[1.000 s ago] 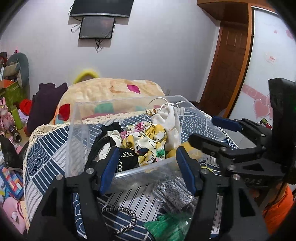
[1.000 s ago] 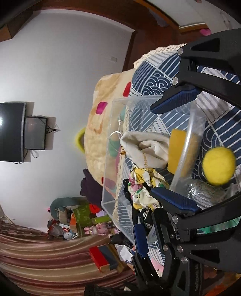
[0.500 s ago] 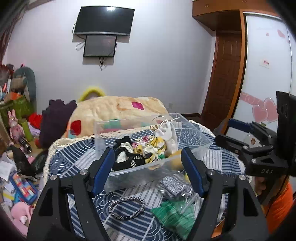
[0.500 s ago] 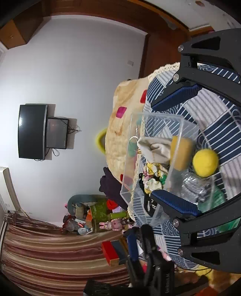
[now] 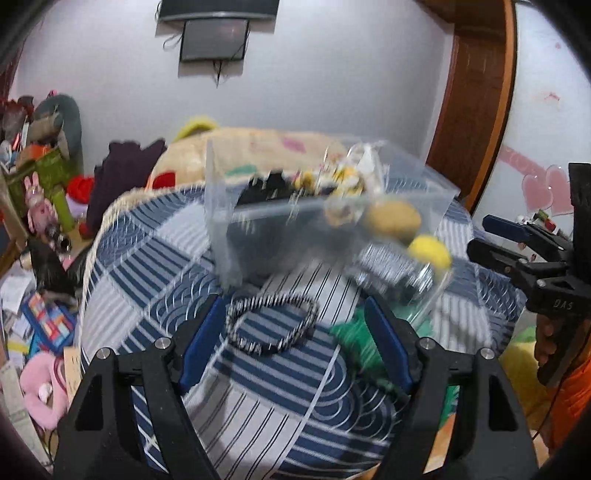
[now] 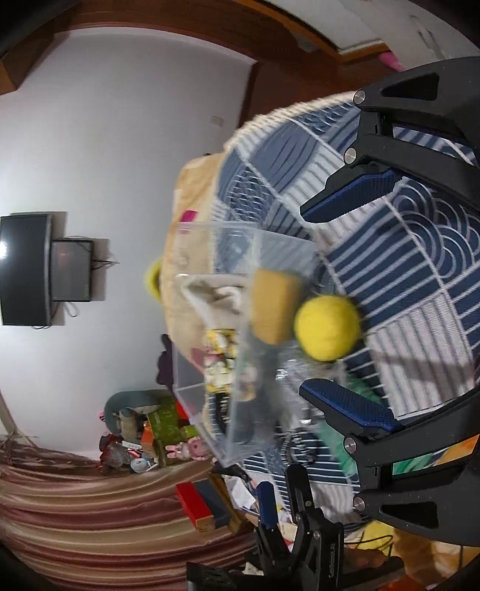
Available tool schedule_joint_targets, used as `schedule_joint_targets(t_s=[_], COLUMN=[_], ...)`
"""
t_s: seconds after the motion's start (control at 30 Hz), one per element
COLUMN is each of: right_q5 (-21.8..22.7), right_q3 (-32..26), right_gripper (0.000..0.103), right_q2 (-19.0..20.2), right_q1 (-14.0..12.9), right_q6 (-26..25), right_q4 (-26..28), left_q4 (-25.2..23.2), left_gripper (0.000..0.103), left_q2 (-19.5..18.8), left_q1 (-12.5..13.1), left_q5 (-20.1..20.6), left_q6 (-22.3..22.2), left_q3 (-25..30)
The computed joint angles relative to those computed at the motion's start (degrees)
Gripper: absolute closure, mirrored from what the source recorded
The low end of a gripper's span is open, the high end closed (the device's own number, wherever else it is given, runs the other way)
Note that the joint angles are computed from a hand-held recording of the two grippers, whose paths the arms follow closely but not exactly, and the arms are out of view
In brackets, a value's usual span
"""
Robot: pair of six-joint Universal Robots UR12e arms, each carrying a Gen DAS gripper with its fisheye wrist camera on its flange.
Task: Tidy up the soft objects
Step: 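Grasp the yellow ball with the right tool while the left tool grasps the black beaded bracelet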
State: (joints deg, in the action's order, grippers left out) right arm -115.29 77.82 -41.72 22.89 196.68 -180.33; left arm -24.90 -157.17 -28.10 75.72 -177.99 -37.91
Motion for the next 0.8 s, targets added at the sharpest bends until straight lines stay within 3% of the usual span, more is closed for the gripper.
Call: schedule_joint_targets(t_s=[0.2, 0.4, 0.5, 0.63, 0.8], right_q5=[2.60, 5.99, 7.74, 10.72, 10.53], right_q3=[0.75, -0.42, -1.00, -1.28, -0.21], right_gripper=[0.023, 0.034, 0.045, 0.060, 0.063], right_q2=[-0.03, 0.51, 0.79, 1.07, 0.78], right_q1=[-0.54, -0.97, -1.29, -1.82, -1.62], right_q6=[3.26, 3.57, 3.79, 4.69, 4.83], right_q4=[2.06, 4.05, 4.43, 4.10, 2.50], left_q4=[-4.13, -6.34, -6.17, -6.32, -4.26], left_gripper=[0.023, 0.023, 0.023, 0.040, 0.063], left_q2=[-0.57, -2.53, -3.47, -4.23, -3.58], left_q1=[0.26, 0.19, 0.13, 0.22, 0.35], left_q5=[0.39, 0.28, 0.00, -1.25, -1.97], left_q6=[-1.11, -2.69, -4.05, -4.32, -3.86], left_q3=[0.41, 3.89, 5.50, 6.87, 5.19])
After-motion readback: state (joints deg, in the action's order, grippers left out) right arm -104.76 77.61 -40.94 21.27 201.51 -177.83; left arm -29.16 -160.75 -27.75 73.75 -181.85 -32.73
